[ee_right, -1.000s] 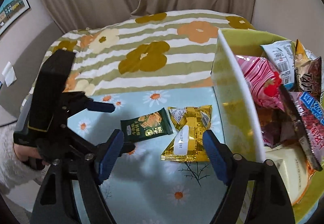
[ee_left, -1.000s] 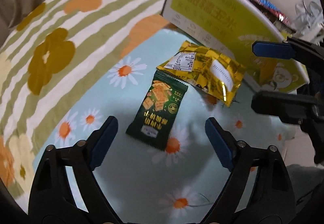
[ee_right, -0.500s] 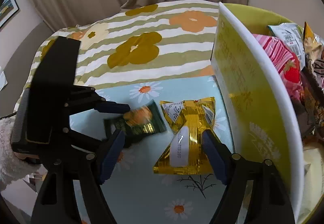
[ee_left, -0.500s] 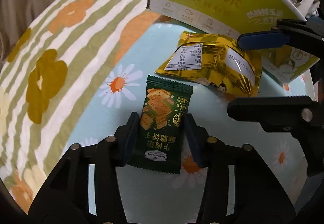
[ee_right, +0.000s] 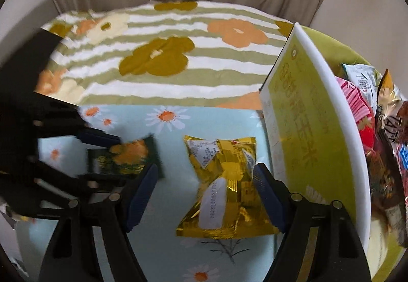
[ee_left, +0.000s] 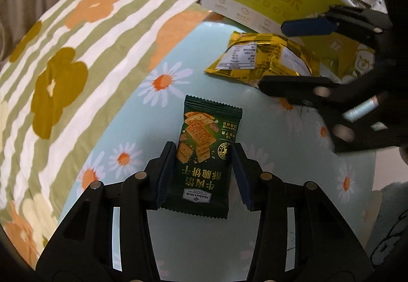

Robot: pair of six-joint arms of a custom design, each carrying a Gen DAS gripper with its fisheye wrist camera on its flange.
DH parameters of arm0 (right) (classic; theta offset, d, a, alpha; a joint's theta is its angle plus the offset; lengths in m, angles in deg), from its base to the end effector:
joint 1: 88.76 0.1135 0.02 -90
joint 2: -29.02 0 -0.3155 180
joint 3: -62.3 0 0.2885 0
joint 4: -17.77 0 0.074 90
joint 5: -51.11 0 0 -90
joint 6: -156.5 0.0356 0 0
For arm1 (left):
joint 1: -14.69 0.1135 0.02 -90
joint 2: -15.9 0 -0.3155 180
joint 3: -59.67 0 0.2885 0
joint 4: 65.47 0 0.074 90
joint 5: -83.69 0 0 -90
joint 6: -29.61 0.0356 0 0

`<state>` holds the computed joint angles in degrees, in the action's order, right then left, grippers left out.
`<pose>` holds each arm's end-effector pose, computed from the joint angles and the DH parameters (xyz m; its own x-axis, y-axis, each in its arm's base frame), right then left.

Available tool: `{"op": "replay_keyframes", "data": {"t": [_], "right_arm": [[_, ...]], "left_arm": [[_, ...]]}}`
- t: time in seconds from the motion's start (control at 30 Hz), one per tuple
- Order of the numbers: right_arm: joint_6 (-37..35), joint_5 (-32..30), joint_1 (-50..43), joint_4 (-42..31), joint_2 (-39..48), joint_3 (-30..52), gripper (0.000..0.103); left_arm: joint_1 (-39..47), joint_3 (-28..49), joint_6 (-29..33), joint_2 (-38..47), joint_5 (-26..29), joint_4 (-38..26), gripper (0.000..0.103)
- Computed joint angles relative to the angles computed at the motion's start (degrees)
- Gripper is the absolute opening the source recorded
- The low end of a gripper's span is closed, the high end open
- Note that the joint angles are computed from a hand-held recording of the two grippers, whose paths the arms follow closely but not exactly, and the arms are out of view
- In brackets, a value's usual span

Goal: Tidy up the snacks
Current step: 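Grasp the green cracker packet with the left tool while the right tool grasps the gold bag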

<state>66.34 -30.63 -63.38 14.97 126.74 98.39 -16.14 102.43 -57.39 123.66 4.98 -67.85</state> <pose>0.2250 0.1011 0.0738 -0.8140 -0.3892 -0.4312 -0.3704 0.9196 -0.1308 0.2369 -0.1495 0.0520 -0.7619 0.5145 -0.3935 0.6079 0.7776 -0.1603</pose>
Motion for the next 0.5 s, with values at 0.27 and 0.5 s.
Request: {"op": "replay_keyframes", "data": {"t": [0.27, 0.5], "right_arm": [[0.0, 7.5, 1.9, 0.2, 9.2, 3.7, 0.061], [-1.5, 7.8, 1.9, 1.5, 10.8, 3.6, 0.06]], "left_arm": [[1.3, -2.1, -1.9, -2.1, 0.4, 0.3, 0.041], [1.6, -3.7, -3.7, -3.5, 1.0, 1.1, 0.041]]}}
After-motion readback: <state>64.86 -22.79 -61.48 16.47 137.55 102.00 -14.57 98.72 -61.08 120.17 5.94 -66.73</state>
